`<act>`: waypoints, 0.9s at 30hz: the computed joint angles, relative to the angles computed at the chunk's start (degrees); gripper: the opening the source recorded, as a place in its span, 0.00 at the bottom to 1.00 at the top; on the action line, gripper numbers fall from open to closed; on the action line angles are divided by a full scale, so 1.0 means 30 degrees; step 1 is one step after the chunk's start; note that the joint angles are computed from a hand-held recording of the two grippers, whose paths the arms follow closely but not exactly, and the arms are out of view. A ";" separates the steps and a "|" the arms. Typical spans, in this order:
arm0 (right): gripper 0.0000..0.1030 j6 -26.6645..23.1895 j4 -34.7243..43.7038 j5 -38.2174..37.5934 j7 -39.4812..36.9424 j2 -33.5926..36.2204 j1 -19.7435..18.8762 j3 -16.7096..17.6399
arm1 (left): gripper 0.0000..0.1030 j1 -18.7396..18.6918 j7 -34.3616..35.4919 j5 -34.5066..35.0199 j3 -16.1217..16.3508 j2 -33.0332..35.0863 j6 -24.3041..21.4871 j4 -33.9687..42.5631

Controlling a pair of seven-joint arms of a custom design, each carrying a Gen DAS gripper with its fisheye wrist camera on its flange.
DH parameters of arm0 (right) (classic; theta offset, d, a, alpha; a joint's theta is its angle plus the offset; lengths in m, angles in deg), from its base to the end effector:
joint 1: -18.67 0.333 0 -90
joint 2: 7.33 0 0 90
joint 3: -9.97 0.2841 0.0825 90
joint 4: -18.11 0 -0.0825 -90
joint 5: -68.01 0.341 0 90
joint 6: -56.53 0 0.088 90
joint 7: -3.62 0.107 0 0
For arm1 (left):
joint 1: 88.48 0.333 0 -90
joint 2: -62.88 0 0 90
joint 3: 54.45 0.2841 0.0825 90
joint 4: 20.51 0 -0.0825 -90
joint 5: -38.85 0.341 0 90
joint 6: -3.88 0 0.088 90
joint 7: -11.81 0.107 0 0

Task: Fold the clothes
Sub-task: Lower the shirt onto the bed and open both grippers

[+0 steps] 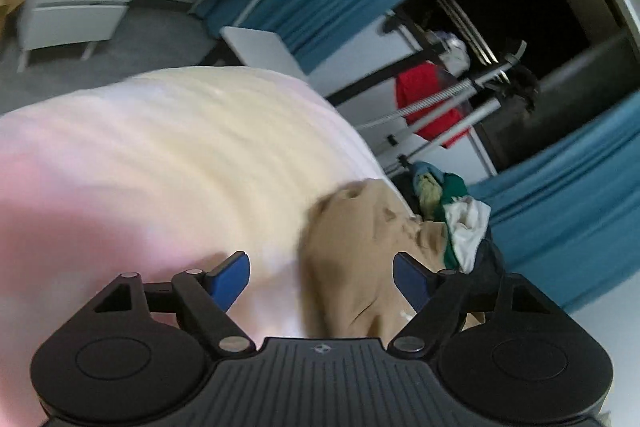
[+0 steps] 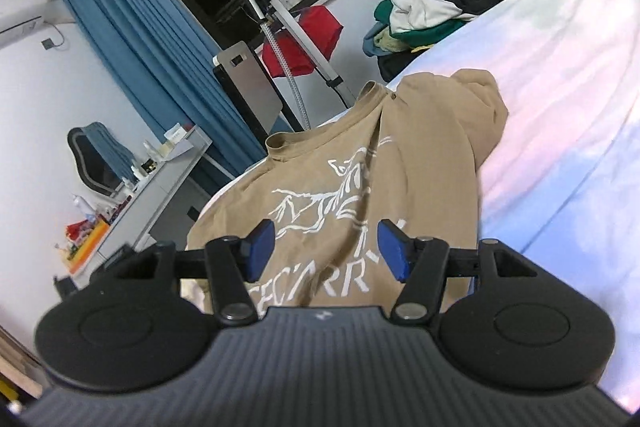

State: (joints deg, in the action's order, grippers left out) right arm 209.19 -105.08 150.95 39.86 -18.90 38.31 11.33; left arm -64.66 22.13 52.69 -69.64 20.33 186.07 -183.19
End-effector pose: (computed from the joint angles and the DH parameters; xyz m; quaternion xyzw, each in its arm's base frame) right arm 0.4755 0.1524 0.5324 -0.6378 0.5332 0.0028 0.5559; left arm 0.3464 0.0212 0.5107 -0.8494 0.1343 -0.4567 0.2279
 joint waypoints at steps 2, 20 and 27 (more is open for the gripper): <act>0.59 0.0360 0.0287 0.0051 -0.0414 0.0531 0.0010 0.0080 | 0.77 0.1140 0.0312 0.0583 -0.1150 0.2020 -0.0505 0.1900; 0.59 0.0399 0.1078 0.0463 0.1049 0.1983 -0.1090 0.0120 | 0.09 0.4069 0.5767 1.6948 -1.2641 1.4146 -1.3908 1.7821; 0.59 0.0106 0.1099 0.0408 0.1496 0.2097 -0.1341 0.0011 | 0.76 0.2396 0.5606 1.6489 -1.1147 1.2934 -0.9906 1.6270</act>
